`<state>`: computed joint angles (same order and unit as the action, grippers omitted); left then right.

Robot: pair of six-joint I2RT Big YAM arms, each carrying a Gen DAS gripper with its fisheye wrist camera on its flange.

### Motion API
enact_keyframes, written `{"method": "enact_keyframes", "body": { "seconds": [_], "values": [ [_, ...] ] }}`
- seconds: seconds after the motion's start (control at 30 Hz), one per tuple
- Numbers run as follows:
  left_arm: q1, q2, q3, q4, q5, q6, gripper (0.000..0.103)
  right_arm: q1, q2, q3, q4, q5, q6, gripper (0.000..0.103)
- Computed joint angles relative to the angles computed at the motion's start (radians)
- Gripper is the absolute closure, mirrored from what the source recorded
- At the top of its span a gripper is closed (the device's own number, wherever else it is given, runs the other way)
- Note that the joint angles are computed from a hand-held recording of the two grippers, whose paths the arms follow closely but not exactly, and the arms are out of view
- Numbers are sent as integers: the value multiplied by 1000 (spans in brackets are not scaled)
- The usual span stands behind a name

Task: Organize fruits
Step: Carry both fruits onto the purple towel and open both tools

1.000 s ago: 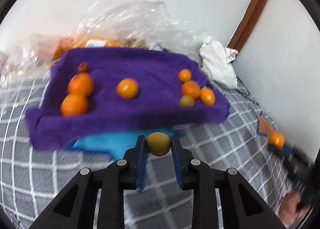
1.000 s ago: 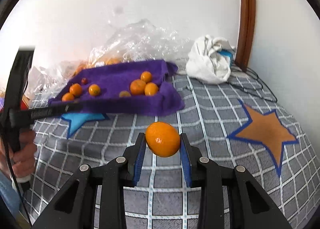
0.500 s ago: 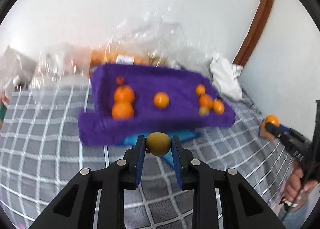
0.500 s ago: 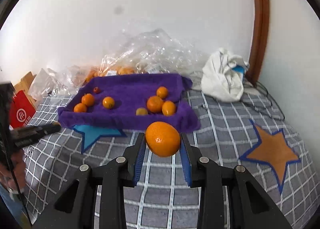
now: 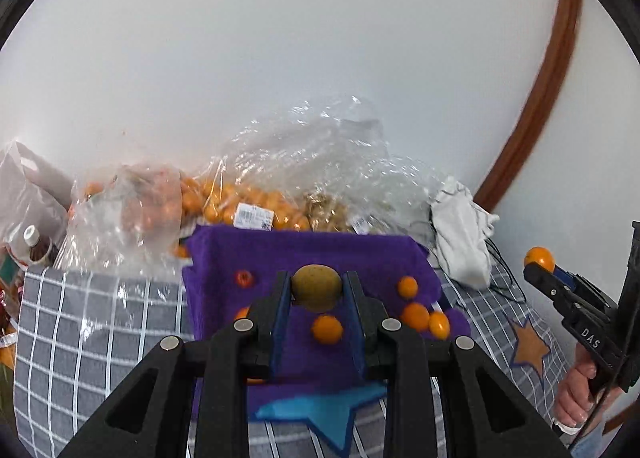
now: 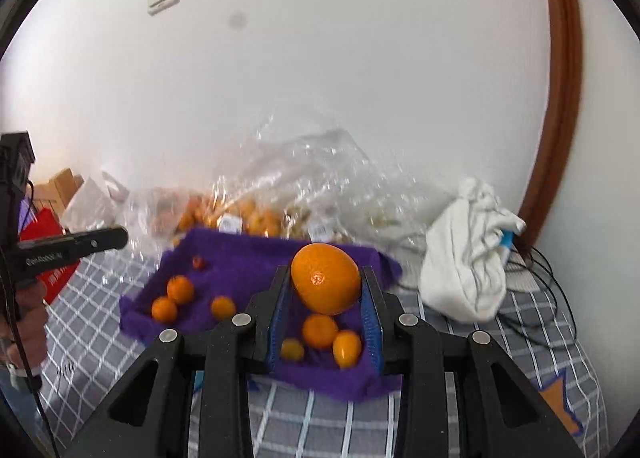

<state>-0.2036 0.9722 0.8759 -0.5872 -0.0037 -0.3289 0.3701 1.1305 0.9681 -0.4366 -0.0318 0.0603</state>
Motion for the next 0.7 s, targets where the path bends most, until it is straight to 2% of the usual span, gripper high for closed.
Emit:
{"method": "enact_keyframes", "body": {
  "seconds": [0.13,0.3,0.5,0.7],
  "values": [
    [33,73,32,23,3,10,78,-21,89,61,1,-65,17,69],
    [84,177,73,43,53,11,78,-26,222,138,-20,-120,35,69],
    [92,279,101,63,70,30,78,-17,338,194,-35,-121,10,69],
    [100,353,116,65,87,48,78,-12,396,207,-35,-140,-25,69]
  ]
}}
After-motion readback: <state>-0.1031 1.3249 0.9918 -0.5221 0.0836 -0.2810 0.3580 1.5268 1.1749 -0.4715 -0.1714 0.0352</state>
